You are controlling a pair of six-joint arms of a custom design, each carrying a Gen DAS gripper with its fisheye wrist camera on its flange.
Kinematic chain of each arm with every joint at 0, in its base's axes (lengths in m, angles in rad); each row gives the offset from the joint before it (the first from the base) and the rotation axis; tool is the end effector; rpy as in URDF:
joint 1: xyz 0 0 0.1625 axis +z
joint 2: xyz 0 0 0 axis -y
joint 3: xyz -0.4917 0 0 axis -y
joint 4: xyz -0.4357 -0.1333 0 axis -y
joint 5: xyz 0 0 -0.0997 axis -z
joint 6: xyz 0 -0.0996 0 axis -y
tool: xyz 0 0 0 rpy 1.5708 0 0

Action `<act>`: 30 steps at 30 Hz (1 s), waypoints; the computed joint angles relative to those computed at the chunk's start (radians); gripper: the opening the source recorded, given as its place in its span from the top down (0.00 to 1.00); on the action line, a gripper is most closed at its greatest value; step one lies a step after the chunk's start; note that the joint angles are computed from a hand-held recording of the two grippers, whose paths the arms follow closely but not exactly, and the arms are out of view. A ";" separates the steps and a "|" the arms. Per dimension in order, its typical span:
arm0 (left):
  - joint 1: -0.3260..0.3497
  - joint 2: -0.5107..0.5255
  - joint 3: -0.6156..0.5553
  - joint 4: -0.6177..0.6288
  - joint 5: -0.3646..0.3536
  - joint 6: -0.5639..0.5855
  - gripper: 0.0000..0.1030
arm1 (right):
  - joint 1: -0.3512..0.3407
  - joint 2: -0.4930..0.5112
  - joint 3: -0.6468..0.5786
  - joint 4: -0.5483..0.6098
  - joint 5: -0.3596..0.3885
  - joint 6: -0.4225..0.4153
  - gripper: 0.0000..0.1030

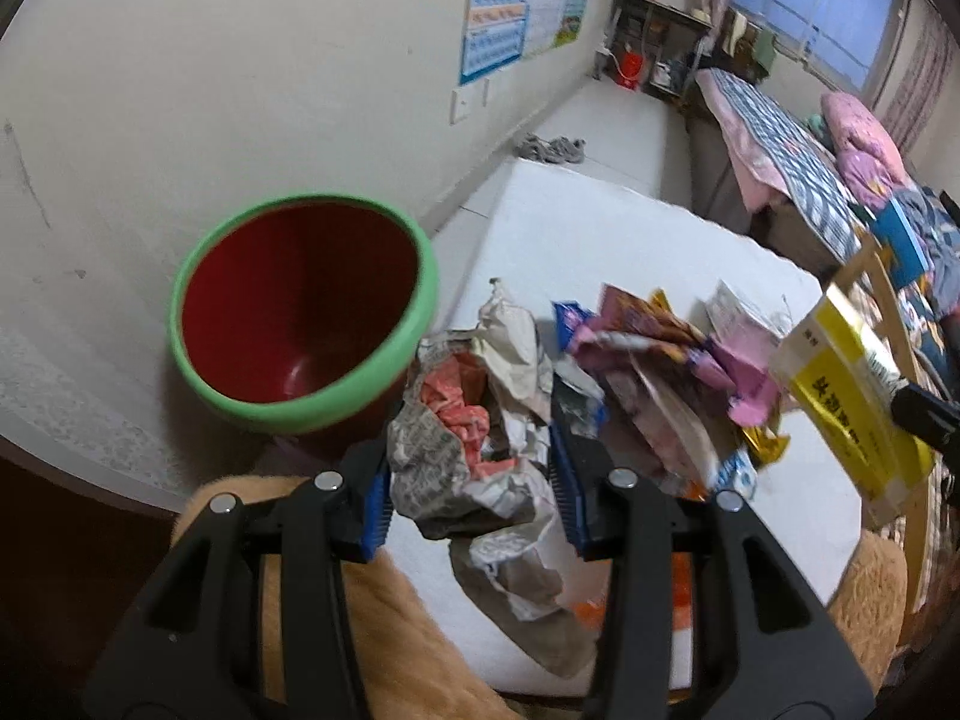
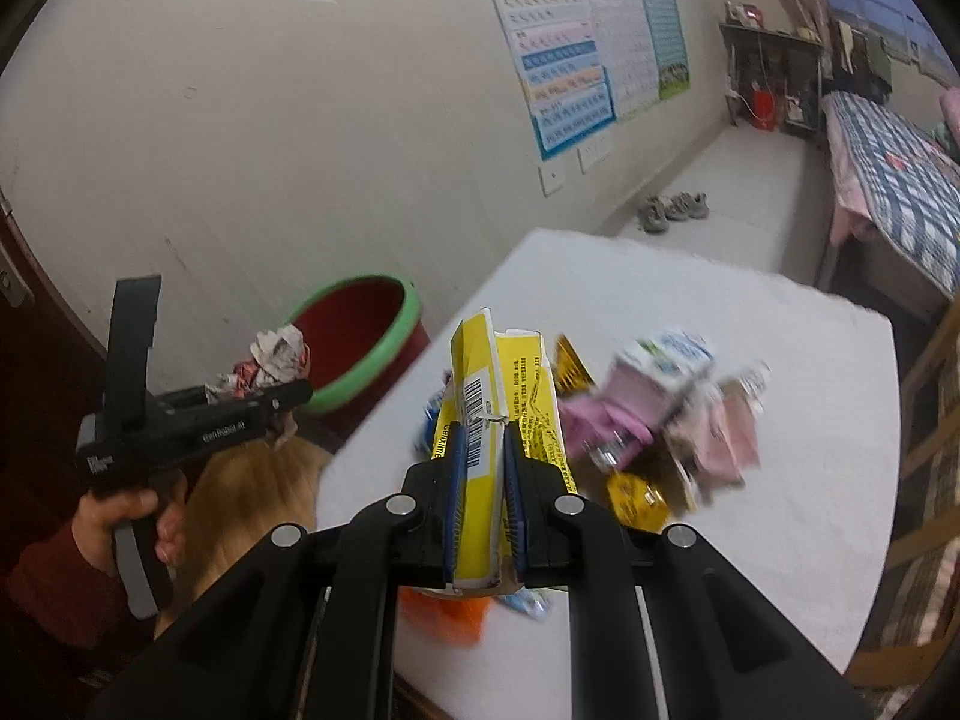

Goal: Collect trash
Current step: 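Carry both items over the red bucket and open both tools to drop them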

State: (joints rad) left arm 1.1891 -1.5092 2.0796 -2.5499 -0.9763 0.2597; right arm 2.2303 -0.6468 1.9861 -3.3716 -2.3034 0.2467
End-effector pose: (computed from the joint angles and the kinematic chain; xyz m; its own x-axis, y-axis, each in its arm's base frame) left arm -0.0187 -0.5542 0.3819 -0.7354 0.3173 -0.5988 0.5491 0.7968 -0.2521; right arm 0.4293 -0.4448 0.0128 -0.8807 -0.0407 0.4720 -0.3440 0.7400 -0.5781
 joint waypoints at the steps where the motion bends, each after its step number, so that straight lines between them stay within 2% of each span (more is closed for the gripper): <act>1: 0.005 0.003 -0.007 -0.005 0.000 0.001 0.59 | -0.004 0.012 -0.024 -0.006 0.010 -0.017 0.88; 4: 0.027 0.017 -0.039 -0.034 -0.001 0.022 0.59 | -0.013 0.043 -0.081 -0.019 0.038 -0.053 0.88; 10: 0.086 0.050 -0.116 -0.081 0.006 0.079 0.59 | -0.036 0.121 -0.246 0.049 0.130 -0.100 0.88; 14: 0.136 0.084 -0.185 -0.087 -0.002 0.090 0.59 | -0.052 0.193 -0.378 0.154 0.174 -0.126 0.88; 21: 0.203 0.151 -0.288 -0.057 -0.014 0.084 0.59 | -0.088 0.306 -0.578 0.314 0.235 -0.110 0.87; 23: 0.214 0.163 -0.306 -0.047 -0.019 0.085 0.55 | -0.096 0.332 -0.623 0.341 0.243 -0.108 0.85; 25: 0.227 0.179 -0.326 -0.042 -0.029 0.077 0.40 | -0.102 0.355 -0.663 0.360 0.241 -0.099 0.78; 26: 0.233 0.185 -0.335 -0.038 -0.037 0.068 0.38 | -0.102 0.360 -0.674 0.368 0.243 -0.095 0.65; 27: 0.241 0.189 -0.344 -0.029 -0.052 0.055 0.38 | -0.101 0.366 -0.684 0.368 0.241 -0.094 0.58; 30: 0.251 0.193 -0.358 -0.002 -0.065 0.033 0.38 | -0.091 0.374 -0.699 0.367 0.228 -0.101 0.57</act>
State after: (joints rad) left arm 1.4398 -1.3163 1.7213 -2.5515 -1.0416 0.2923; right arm 2.1397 -0.2726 1.2875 -3.0050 -2.0757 0.1458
